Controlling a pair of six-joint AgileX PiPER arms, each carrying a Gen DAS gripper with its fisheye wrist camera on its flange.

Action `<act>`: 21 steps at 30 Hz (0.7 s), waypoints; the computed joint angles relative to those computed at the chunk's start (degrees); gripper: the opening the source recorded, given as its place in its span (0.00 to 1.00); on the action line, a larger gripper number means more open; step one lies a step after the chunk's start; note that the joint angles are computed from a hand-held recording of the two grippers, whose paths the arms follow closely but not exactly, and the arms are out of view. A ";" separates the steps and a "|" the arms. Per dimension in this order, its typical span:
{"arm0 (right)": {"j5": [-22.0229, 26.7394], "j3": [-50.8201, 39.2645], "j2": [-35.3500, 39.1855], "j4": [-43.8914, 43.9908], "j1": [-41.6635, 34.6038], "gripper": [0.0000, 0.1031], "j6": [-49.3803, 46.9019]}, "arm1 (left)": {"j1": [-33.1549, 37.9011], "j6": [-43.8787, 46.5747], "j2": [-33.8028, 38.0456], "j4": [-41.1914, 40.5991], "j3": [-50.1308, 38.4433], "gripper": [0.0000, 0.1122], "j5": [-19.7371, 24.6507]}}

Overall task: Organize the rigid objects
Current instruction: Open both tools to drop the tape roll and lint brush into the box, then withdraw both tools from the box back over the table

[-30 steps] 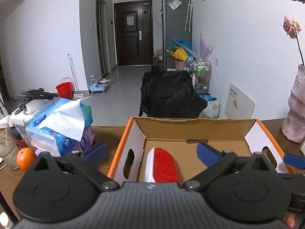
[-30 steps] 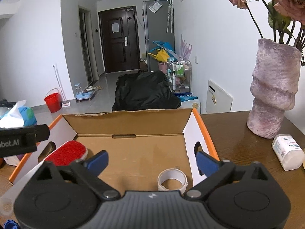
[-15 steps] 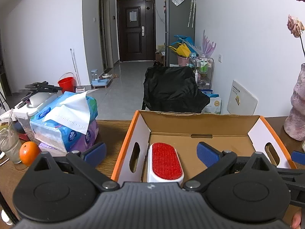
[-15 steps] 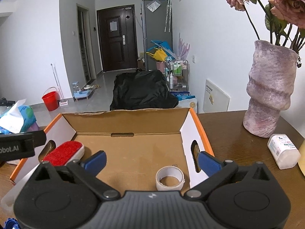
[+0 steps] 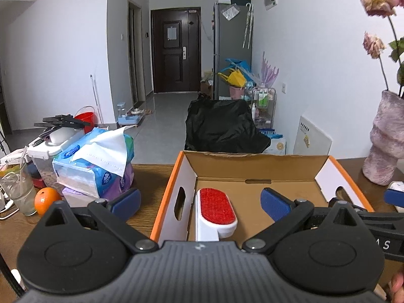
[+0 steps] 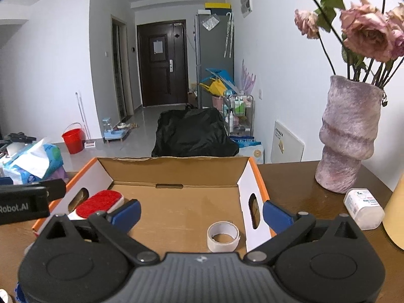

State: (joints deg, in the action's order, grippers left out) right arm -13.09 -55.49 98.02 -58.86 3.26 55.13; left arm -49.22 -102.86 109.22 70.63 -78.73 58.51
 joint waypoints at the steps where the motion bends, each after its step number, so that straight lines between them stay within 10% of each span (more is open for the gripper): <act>1: -0.42 0.86 -0.76 1.18 -0.24 1.00 -1.46 | -0.48 -1.05 -0.56 0.64 0.79 0.92 0.25; 21: -13.29 19.21 -15.32 1.39 -10.10 1.00 -10.14 | -11.16 -12.00 -7.18 2.35 13.99 0.92 7.79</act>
